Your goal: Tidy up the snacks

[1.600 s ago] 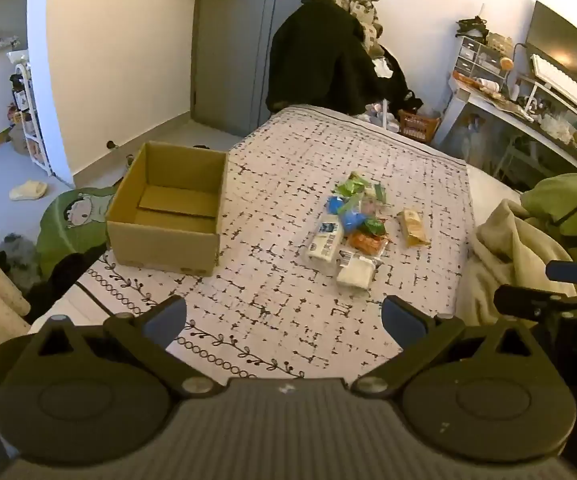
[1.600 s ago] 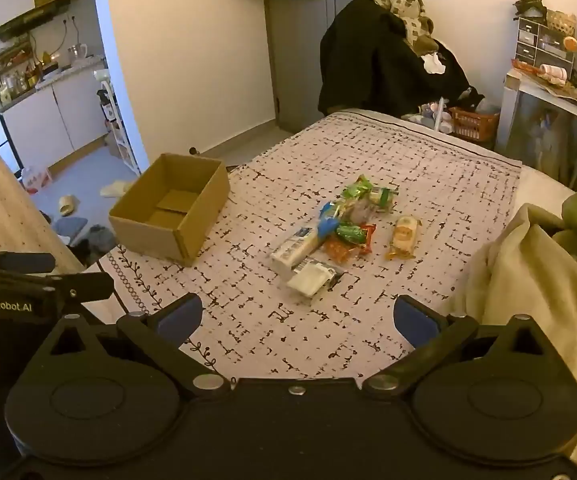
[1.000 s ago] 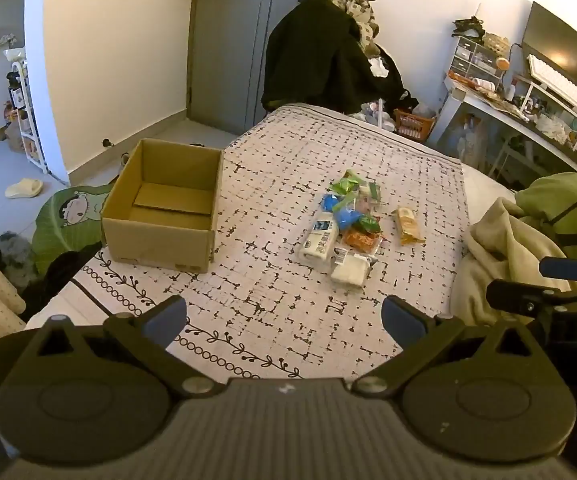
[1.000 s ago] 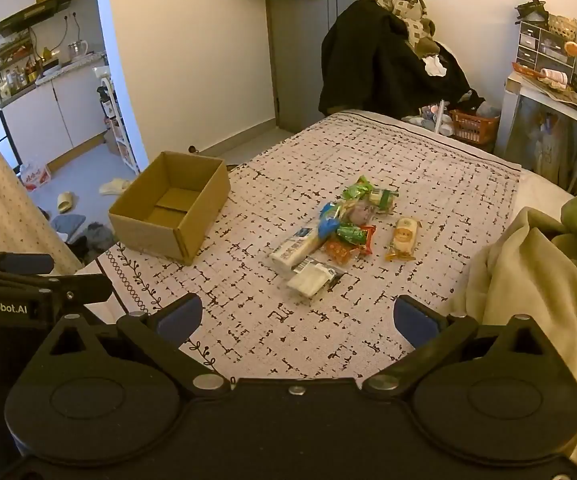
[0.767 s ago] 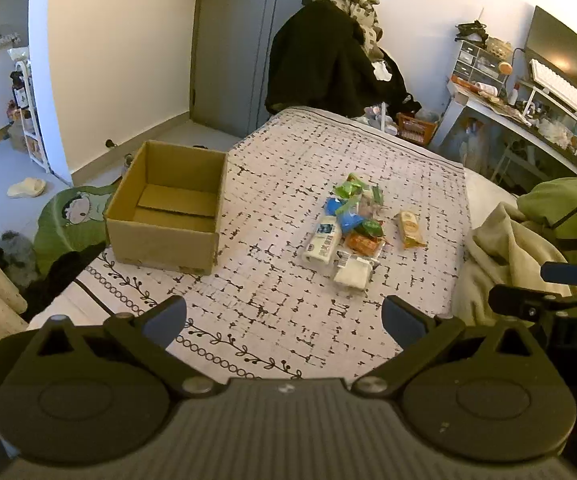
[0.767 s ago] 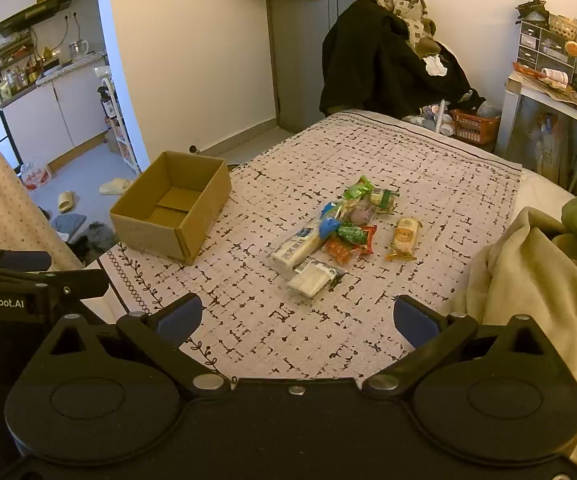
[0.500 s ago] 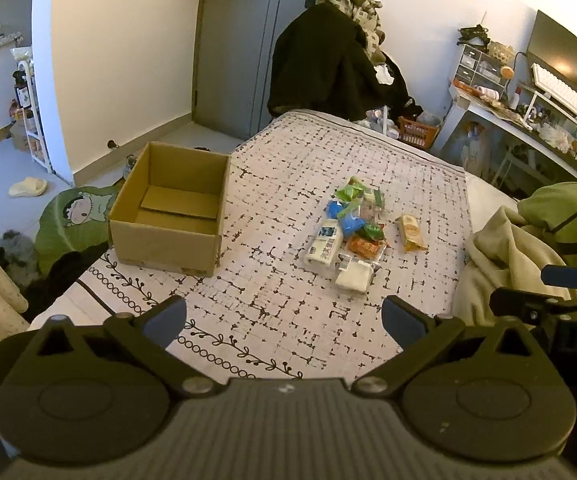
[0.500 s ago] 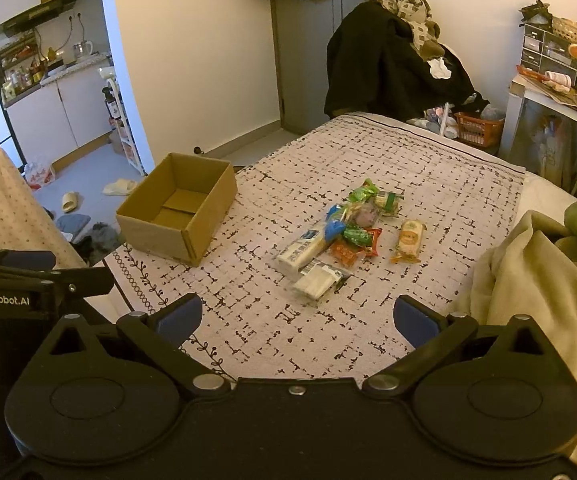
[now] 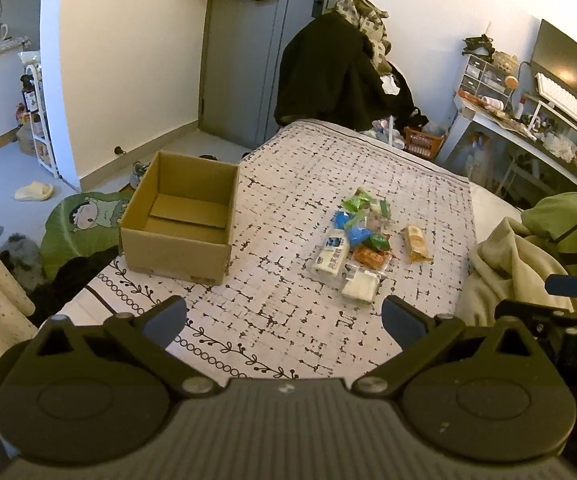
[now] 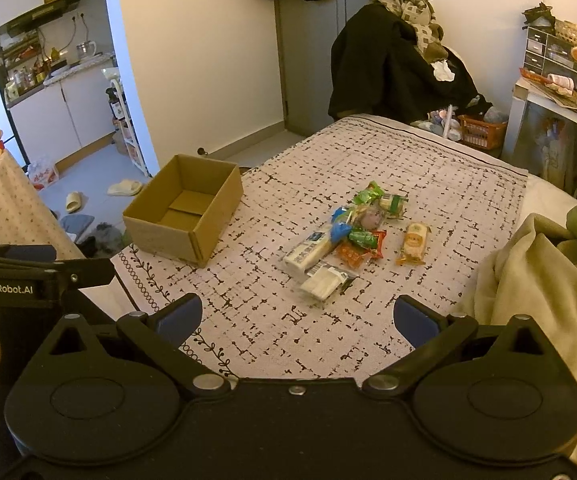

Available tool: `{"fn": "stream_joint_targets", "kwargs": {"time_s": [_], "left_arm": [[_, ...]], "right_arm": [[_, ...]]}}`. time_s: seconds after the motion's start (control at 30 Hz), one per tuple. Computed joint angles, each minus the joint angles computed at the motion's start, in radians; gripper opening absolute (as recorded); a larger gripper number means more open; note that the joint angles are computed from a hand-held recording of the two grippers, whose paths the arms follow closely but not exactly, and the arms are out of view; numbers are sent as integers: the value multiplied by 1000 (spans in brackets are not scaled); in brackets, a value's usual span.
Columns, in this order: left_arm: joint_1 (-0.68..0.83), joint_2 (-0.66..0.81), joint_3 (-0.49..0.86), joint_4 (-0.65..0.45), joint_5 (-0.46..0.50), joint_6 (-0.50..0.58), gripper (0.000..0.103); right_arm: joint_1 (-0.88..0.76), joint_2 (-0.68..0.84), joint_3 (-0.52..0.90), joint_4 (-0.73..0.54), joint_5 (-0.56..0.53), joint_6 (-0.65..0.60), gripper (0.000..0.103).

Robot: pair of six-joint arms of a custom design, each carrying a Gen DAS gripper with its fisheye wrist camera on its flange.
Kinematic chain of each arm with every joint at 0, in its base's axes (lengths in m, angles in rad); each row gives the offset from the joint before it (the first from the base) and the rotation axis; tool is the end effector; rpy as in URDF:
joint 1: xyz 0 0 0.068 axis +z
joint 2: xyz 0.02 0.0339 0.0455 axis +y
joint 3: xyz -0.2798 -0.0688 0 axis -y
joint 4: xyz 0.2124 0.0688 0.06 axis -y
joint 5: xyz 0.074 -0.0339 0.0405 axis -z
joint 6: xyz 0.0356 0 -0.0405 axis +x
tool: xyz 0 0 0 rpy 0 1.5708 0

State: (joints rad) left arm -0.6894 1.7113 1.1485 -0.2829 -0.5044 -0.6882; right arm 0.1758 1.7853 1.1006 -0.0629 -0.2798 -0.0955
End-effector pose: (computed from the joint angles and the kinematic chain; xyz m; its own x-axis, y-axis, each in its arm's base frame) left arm 0.2737 -0.2034 0.2493 -0.6427 -0.1908 -0.7420 -0.1277 0.9816 -0.1419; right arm 0.3541 0.0729 0.2255 -0.6313 -0.2052 -0.7479 -0.4296 0.8954 0.1170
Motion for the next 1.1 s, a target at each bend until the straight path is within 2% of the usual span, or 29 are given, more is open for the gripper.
{"fn": "stream_joint_targets", "kwargs": {"time_s": [0.83,1.1], "left_arm": [[5,-7,-7,1,-3,3,103],[10,-14,-9,-4,1,12,103]], "right_arm": [[-3,-11,-12,0,-14,4,103],[-17,13,47,-51,-57,21,103]]}}
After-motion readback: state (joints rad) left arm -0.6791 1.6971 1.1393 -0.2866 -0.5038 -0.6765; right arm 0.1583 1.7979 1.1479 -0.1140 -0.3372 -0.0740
